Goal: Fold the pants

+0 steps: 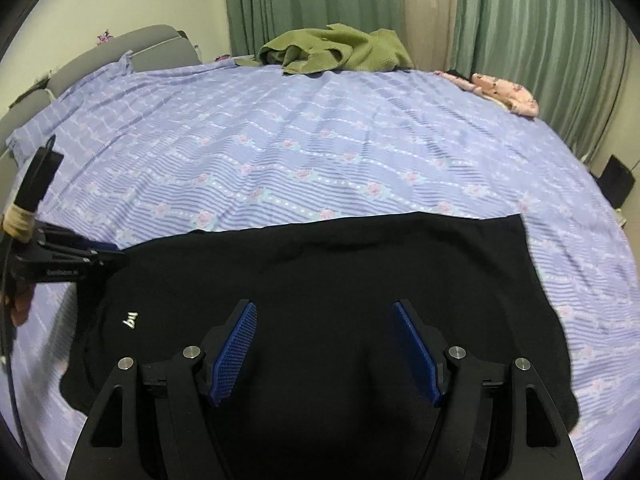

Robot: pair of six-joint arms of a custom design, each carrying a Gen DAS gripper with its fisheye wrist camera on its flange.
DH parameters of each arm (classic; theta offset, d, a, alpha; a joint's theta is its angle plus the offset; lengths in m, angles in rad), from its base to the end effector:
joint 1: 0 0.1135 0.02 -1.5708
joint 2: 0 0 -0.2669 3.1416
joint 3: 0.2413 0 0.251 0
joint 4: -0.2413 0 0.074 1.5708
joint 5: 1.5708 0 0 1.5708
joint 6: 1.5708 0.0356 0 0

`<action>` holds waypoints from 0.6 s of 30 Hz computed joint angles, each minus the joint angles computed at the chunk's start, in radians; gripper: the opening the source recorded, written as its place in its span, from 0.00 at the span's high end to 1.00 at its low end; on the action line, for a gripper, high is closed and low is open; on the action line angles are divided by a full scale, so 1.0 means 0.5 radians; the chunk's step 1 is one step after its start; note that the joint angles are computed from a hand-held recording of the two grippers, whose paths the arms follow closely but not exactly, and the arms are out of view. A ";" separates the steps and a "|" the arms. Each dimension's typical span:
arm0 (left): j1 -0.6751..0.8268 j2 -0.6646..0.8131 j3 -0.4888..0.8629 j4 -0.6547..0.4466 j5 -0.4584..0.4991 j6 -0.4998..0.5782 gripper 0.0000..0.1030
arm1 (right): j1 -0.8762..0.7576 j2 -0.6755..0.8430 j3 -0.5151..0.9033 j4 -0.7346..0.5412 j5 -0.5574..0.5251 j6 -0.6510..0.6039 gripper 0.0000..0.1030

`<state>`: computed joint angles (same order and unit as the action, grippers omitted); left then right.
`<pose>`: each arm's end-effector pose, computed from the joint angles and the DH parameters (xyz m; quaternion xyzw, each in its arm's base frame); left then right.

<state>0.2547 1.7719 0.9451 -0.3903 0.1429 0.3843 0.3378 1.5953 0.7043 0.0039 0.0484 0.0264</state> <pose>0.3113 0.0758 0.1338 0.0761 0.9790 -0.0116 0.1887 0.2795 0.0963 0.1435 -0.1380 0.9317 0.0383 0.3337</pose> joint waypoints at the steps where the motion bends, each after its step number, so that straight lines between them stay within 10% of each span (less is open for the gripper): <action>1: -0.027 -0.103 -0.044 0.021 -0.031 0.012 0.58 | -0.010 -0.037 -0.009 -0.020 0.010 -0.007 0.31; 3: -0.094 -0.369 -0.156 0.052 -0.080 0.079 0.45 | -0.051 -0.189 -0.069 -0.059 0.019 -0.018 0.31; 12: -1.028 -1.404 -0.425 -0.316 -0.143 -0.174 0.39 | -0.772 -1.238 -0.301 -0.836 -0.449 -0.299 0.31; 18: -2.014 -1.239 -0.480 -0.091 -0.527 -0.631 0.39 | -1.804 -1.600 -0.317 -1.482 -0.841 -0.953 0.31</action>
